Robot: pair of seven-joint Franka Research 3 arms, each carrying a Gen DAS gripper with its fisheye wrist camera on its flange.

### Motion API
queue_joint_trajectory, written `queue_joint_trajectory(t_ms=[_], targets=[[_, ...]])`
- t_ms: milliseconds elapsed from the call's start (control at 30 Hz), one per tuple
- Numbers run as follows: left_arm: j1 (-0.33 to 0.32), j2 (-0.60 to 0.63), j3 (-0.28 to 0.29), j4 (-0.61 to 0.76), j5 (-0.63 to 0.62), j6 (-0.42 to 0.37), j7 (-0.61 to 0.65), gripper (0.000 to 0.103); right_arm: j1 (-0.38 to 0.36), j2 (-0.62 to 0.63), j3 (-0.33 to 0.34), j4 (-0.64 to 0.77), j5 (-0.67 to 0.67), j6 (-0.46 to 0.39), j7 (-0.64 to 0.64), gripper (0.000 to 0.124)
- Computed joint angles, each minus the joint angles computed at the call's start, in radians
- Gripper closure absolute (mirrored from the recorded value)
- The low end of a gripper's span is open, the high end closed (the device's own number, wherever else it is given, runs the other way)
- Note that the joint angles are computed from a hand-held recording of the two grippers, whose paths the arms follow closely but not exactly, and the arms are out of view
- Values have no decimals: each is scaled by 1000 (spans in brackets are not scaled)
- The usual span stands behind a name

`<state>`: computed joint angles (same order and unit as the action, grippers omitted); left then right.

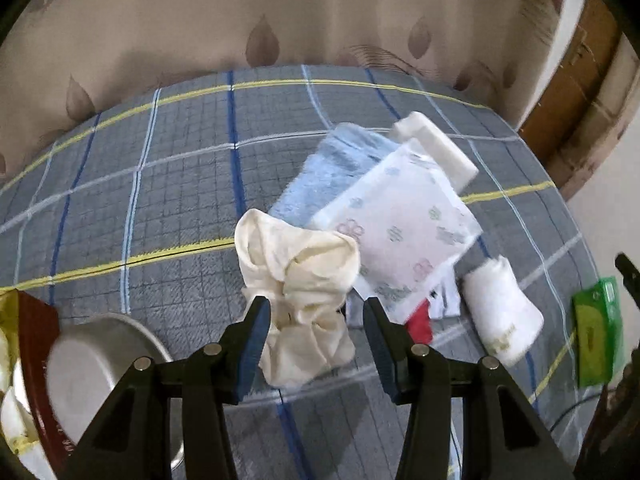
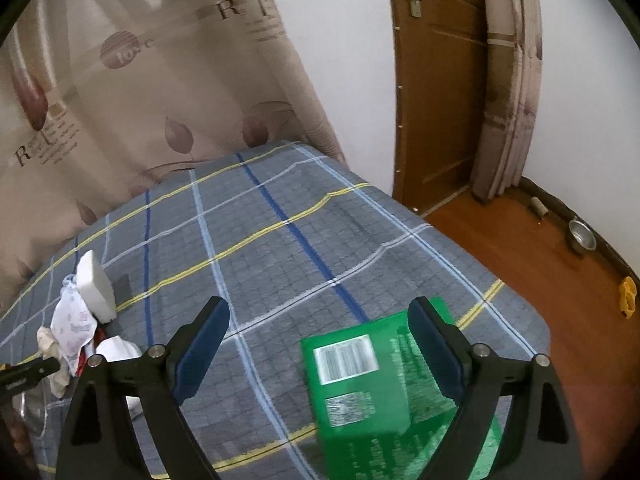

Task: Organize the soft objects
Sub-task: 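Grasp the cream satin cloth with the left gripper, then lift the cream satin cloth and carry it over the gold tray with the left gripper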

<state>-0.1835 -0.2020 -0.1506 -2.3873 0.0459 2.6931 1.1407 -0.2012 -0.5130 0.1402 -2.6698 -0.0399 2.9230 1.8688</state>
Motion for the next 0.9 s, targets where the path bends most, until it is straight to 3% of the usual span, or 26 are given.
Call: queue_joint_trajectory(t_ms=[133,467,600,900], targets=[[15,31,-2,16,9,-8,-33,54,-19,-1,29,-1,-28,10,8,35],[25,60,-2,28,9,-12,-63,55,-3,1,8,-2,-12,13,5,34],[26,57,-3,25,7,-15,-54,76,0,0,10,-3,-12,17,0,34],[19,38,3,8,-29,-20,-27,89,6,-6,9,-7,-6,14,-13,34]])
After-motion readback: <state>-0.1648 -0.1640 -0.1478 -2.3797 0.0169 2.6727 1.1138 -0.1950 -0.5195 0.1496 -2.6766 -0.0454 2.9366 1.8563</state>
